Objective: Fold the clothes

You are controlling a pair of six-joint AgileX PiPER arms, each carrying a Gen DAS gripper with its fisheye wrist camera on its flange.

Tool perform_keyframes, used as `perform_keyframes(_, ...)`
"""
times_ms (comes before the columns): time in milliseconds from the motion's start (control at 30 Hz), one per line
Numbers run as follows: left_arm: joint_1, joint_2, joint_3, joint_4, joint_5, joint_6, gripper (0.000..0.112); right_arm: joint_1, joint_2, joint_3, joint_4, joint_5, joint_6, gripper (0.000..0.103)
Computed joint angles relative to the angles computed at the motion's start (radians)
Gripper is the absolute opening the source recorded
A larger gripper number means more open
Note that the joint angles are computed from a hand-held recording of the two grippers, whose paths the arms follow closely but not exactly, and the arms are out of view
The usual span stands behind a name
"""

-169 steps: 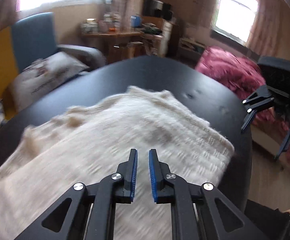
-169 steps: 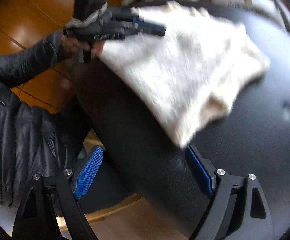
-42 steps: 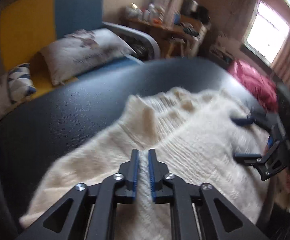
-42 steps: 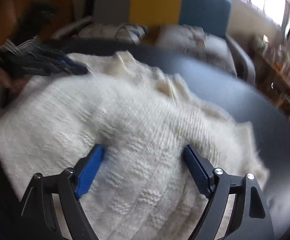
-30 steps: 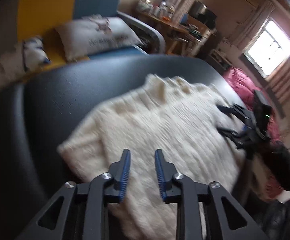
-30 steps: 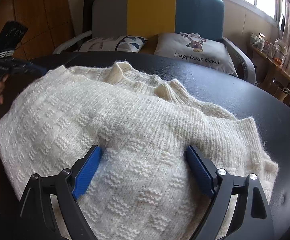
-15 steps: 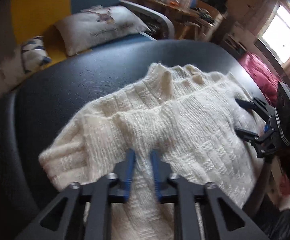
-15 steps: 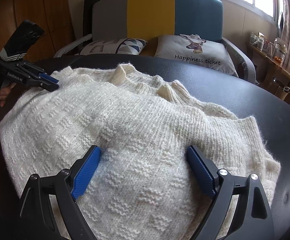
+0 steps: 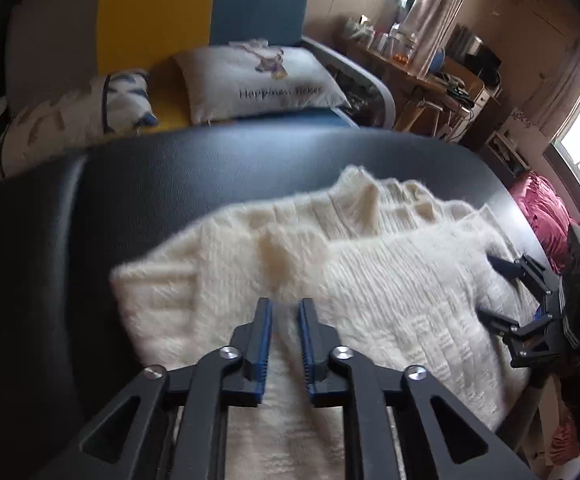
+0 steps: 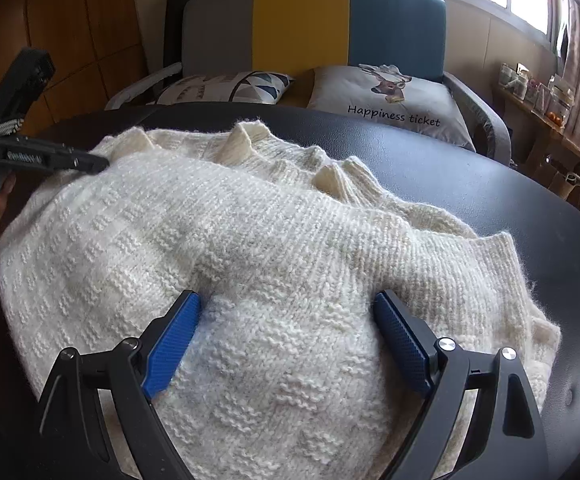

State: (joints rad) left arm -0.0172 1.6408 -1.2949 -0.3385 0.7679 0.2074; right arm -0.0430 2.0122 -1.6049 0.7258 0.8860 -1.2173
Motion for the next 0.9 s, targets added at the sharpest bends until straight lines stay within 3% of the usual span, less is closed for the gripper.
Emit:
perform_keyframes(100, 0.053, 0.017, -0.048, -0.029, 0.037, 0.045, 0.017, 0.0, -0.004, 0.008, 0.005, -0.003, -0.004, 0.091)
perform_keyframes(233, 0.128, 0.148, -0.234, -0.204, 0.257, 0.196, 0.023, 0.0, -0.011, 0.018, 0.011, -0.007, -0.009, 0.091)
perform_keyframes(367, 0.042, 0.305, -0.444, -0.093, 0.415, 0.141, 0.025, -0.004, -0.009, 0.017, 0.018, -0.001, -0.011, 0.091)
perform_keyframes(433, -0.018, 0.33, -0.468, 0.028, 0.393, 0.067, 0.023, -0.006, -0.007, 0.014, 0.021, 0.003, -0.012, 0.091)
perform_keyframes(500, -0.066, 0.285, -0.393, 0.117, 0.28, 0.01, 0.006, -0.008, -0.005, 0.011, 0.024, 0.007, -0.013, 0.091)
perform_keyframes(600, -0.104, 0.181, -0.195, 0.209, 0.073, -0.104, 0.005, -0.011, -0.003, 0.01, 0.031, 0.012, -0.018, 0.091)
perform_keyframes(667, -0.082, 0.114, -0.063, 0.153, -0.039, -0.106, 0.006, -0.016, 0.005, -0.002, 0.034, 0.027, -0.016, 0.091)
perform_keyframes(733, -0.026, 0.073, 0.001, -0.021, -0.066, 0.005, 0.011, -0.019, 0.011, -0.012, 0.035, 0.037, -0.015, 0.091)
perform_keyframes(767, 0.008, 0.049, 0.024, -0.108, -0.056, 0.067, 0.02, -0.02, 0.013, -0.016, 0.033, 0.037, -0.016, 0.091)
perform_keyframes(900, 0.146, -0.073, 0.114, -0.298, 0.016, 0.27, 0.026, -0.025, 0.024, -0.033, 0.034, 0.051, -0.017, 0.091)
